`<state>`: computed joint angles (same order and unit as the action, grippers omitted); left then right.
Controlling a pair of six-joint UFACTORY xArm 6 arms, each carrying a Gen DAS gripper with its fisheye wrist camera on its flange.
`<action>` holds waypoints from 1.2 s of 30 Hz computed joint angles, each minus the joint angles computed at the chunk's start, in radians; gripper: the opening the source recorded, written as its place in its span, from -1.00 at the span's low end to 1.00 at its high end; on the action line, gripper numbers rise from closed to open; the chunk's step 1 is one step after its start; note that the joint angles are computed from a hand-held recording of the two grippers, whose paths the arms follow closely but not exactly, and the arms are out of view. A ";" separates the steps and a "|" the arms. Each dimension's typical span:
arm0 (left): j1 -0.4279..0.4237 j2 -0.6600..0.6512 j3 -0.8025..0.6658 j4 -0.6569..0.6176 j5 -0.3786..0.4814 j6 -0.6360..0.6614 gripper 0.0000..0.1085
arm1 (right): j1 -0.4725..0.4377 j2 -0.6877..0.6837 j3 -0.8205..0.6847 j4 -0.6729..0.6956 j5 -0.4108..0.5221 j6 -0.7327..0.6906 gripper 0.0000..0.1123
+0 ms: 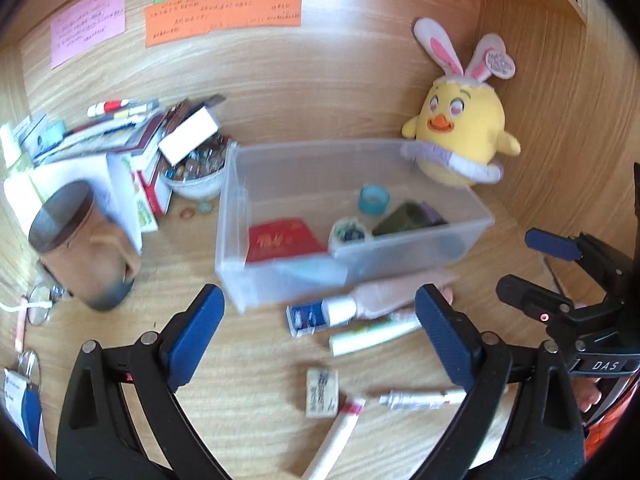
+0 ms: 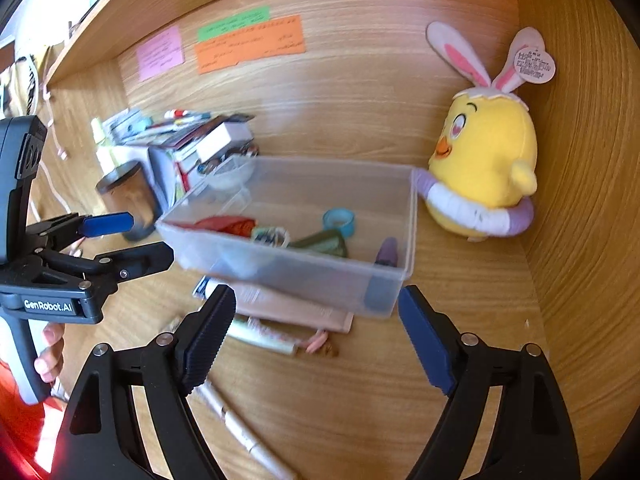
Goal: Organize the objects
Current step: 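Grasp the red-capped white tube with the left tool while the right tool grasps the white pen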
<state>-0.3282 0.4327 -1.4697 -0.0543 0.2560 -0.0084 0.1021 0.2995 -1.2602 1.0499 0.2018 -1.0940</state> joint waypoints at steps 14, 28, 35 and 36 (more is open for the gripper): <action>0.008 -0.082 0.238 -0.116 -0.039 0.065 0.82 | 0.033 0.005 0.118 -0.117 0.091 0.016 0.44; -0.017 -0.093 0.300 0.022 -0.056 -0.013 0.00 | 0.088 -0.013 0.195 -0.223 0.012 0.053 -0.52; -0.017 -0.105 0.331 0.061 -0.079 -0.045 -0.32 | 0.051 -0.022 0.194 -0.180 0.050 0.080 -0.81; -0.019 -0.109 0.336 0.080 -0.082 -0.058 -0.38 | 0.048 -0.024 0.195 -0.174 0.055 0.080 -0.81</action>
<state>-0.3474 0.3242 -1.1335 0.0253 0.1737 -0.0665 0.1497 0.2750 -1.0655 0.8762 0.2567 -1.0138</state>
